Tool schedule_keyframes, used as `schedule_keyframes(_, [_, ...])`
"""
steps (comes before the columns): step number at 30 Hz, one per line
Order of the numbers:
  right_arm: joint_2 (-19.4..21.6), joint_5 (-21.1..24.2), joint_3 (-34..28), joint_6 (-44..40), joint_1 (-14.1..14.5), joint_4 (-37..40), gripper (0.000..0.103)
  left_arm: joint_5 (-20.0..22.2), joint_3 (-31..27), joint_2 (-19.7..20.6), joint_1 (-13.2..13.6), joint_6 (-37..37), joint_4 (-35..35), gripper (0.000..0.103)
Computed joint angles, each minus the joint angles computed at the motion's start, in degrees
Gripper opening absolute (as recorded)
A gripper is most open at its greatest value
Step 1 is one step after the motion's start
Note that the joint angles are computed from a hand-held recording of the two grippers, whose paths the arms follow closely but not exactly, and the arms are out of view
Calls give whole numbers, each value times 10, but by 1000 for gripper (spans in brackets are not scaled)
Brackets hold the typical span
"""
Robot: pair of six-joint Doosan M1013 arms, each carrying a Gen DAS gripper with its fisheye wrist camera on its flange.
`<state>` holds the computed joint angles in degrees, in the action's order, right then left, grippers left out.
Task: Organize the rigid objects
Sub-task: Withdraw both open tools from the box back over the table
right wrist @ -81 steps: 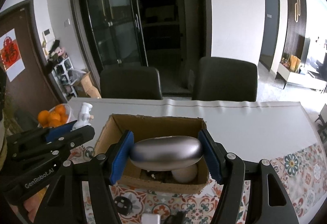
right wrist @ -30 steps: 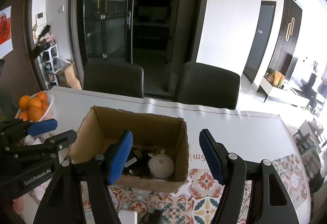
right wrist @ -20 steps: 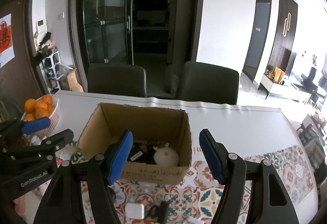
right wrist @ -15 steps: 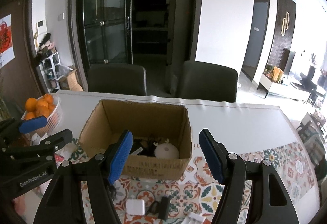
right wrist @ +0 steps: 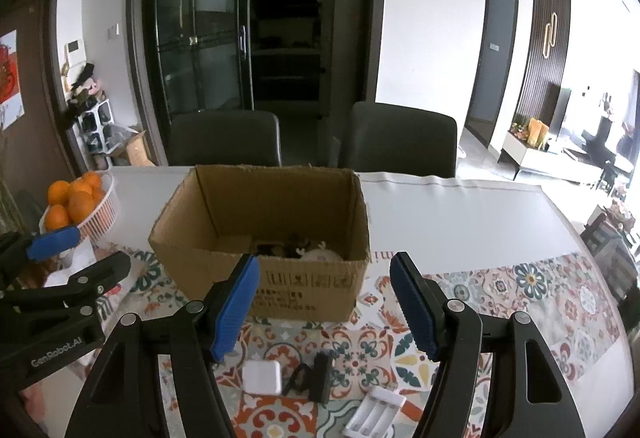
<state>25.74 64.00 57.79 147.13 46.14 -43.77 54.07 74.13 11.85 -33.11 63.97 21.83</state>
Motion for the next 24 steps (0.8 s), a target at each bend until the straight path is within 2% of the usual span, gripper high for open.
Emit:
schedule_keyframes(7, [-5, -3, 18, 11, 2, 5, 69, 0, 16, -4, 1, -3, -17, 68])
schedule_keyframes(24, [-10, -4, 55, 32, 9, 23, 69, -17, 65, -15, -7, -10, 1, 68])
